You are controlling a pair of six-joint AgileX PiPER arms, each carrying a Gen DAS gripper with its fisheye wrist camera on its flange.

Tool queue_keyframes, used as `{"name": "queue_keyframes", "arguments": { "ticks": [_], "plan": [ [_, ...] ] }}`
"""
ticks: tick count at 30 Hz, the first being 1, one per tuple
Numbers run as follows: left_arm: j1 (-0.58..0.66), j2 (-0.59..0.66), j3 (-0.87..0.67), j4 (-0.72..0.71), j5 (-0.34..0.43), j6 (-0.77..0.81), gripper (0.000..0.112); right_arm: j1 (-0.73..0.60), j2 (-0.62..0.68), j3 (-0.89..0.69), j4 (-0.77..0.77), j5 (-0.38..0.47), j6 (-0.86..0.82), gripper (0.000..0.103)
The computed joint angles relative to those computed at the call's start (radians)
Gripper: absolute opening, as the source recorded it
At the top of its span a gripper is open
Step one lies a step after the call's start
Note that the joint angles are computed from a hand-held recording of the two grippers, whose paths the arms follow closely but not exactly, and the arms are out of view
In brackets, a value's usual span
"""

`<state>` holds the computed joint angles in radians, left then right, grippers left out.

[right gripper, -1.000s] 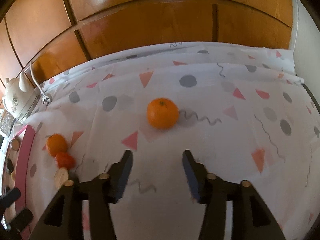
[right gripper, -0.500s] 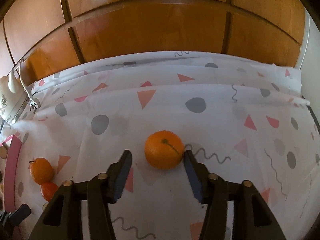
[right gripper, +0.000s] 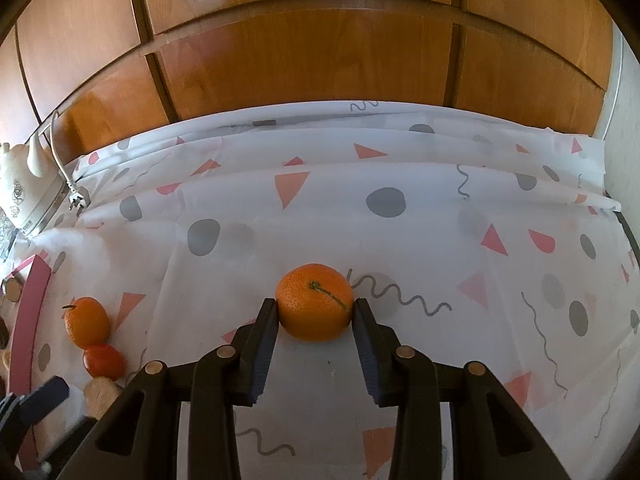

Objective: Organize fruits
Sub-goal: 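Grasp the white root piece with the left tool while the right tool grasps an orange, then carry the white root into the tray and open the left tool while the right tool holds the orange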

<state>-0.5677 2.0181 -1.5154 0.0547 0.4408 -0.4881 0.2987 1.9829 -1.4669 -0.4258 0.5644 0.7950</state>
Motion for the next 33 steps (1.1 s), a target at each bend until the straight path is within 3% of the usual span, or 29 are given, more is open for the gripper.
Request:
{"name": "queue_keyframes", "arguments": {
  "ticks": [5,11,13,14,16,18,24,29,33],
  "plan": [
    [-0.010,0.047,-0.057,-0.005,0.059,0.010,0.071,0.000,-0.002,0.017,-0.001,-0.019,0.011,0.038],
    [-0.033,0.109,-0.143,0.095,0.099,-0.059,0.070,0.001,0.006,0.009,0.000,-0.020,0.004,0.038],
    [-0.035,0.120,-0.157,0.120,0.105,-0.080,0.057,-0.003,0.015,-0.004,0.010,-0.019,-0.003,0.038],
    [-0.034,0.117,-0.148,0.117,0.093,-0.071,0.056,-0.005,0.020,-0.010,0.016,-0.019,-0.007,0.039],
    [-0.028,0.108,-0.128,0.062,0.065,-0.002,0.041,-0.005,0.026,-0.018,0.011,-0.021,-0.003,0.040],
    [-0.027,0.102,-0.123,0.022,0.064,0.050,0.037,-0.002,0.035,-0.028,0.002,-0.018,0.002,0.039],
    [-0.012,0.021,-0.016,-0.035,0.029,0.129,0.035,0.025,-0.001,0.015,-0.015,-0.025,0.002,0.037],
    [0.005,-0.050,0.107,-0.045,0.004,0.127,0.033,0.042,-0.088,0.125,0.119,-0.088,-0.113,0.037],
    [0.025,-0.089,0.169,-0.126,-0.025,0.185,0.033,0.095,-0.165,0.231,0.122,-0.117,-0.105,0.037]
  ]
}}
